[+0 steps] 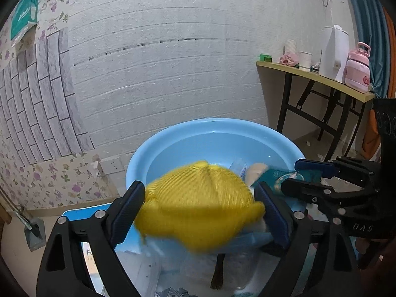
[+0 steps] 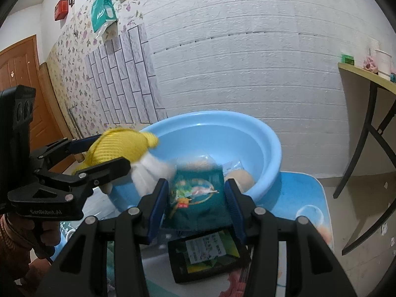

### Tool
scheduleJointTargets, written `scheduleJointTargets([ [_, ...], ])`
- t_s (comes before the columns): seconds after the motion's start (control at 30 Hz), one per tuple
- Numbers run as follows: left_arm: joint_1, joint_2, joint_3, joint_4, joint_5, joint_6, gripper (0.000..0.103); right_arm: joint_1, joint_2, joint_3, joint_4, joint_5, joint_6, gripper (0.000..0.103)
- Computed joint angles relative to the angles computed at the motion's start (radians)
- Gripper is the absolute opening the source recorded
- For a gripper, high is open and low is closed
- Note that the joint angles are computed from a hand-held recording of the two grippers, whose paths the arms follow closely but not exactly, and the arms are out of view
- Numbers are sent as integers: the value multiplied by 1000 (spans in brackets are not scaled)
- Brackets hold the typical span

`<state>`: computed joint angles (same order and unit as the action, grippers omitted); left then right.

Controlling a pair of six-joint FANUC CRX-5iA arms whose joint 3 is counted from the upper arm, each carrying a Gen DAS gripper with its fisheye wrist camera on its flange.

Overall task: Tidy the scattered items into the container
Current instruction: 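Carry the cap and green packet over the basin and open both tools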

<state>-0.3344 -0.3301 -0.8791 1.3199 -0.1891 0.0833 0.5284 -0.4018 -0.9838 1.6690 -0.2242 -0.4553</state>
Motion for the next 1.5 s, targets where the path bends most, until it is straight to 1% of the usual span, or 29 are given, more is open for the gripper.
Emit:
scheduleJointTargets([
  [0.03,8,5,6,-11,-10,12,91,6,7,5,-14,-5,16,47],
  [0.07,22,7,13,-43,-25,41,91,30,15,13,-66,-26,59,47],
  [0.1,49,7,25,-98,-51,92,91,42,19,18,-99,-35,86,47],
  [0.17,78,-3,32,-139,-85,129,91,93,27,37,-232,-74,187,47],
  [0.23,92,-32,20,-136,-97,120,91,147,25,56,-363,-123,275,48],
  [0.27,97,-49,12,-133,-96,112,91,167,20,62,-401,-148,298,48],
  [0.33,117,-95,-12,-135,-101,100,91,185,6,58,-411,-180,294,55],
  [0.43,167,-173,-58,-139,-131,96,92,215,-25,40,-395,-229,245,57],
  [0.5,210,-225,-90,-147,-159,110,95,247,-44,29,-388,-265,217,57],
  [0.57,278,-277,-116,-188,-225,146,95,310,-64,18,-399,-328,196,57],
  [0.6,311,-307,-134,-194,-255,145,95,340,-70,16,-419,-353,200,57],
  [0.7,389,-375,-178,-213,-311,147,96,406,-82,12,-447,-401,203,57],
  [0.77,451,-391,-182,-238,-377,166,96,470,-83,17,-478,-460,228,57],
  [0.83,504,-406,-186,-251,-432,171,96,508,-89,20,-500,-493,244,58],
  [0.87,516,-417,-190,-255,-438,169,96,525,-92,23,-511,-510,251,59],
  [0.93,534,-435,-195,-270,-443,167,96,542,-98,26,-523,-530,255,68],
  [1.1,581,-441,-204,-296,-464,168,97,547,-100,31,-533,-542,265,73],
  [1.2,596,-425,-208,-314,-460,180,97,539,-96,25,-548,-519,277,78],
  [1.43,607,-376,-202,-352,-440,193,97,522,-61,36,-612,-488,333,81],
  [1.47,607,-369,-201,-354,-435,192,97,517,-56,37,-620,-489,333,83],
  [1.5,606,-360,-202,-353,-431,190,97,516,-55,36,-622,-491,330,86],
])
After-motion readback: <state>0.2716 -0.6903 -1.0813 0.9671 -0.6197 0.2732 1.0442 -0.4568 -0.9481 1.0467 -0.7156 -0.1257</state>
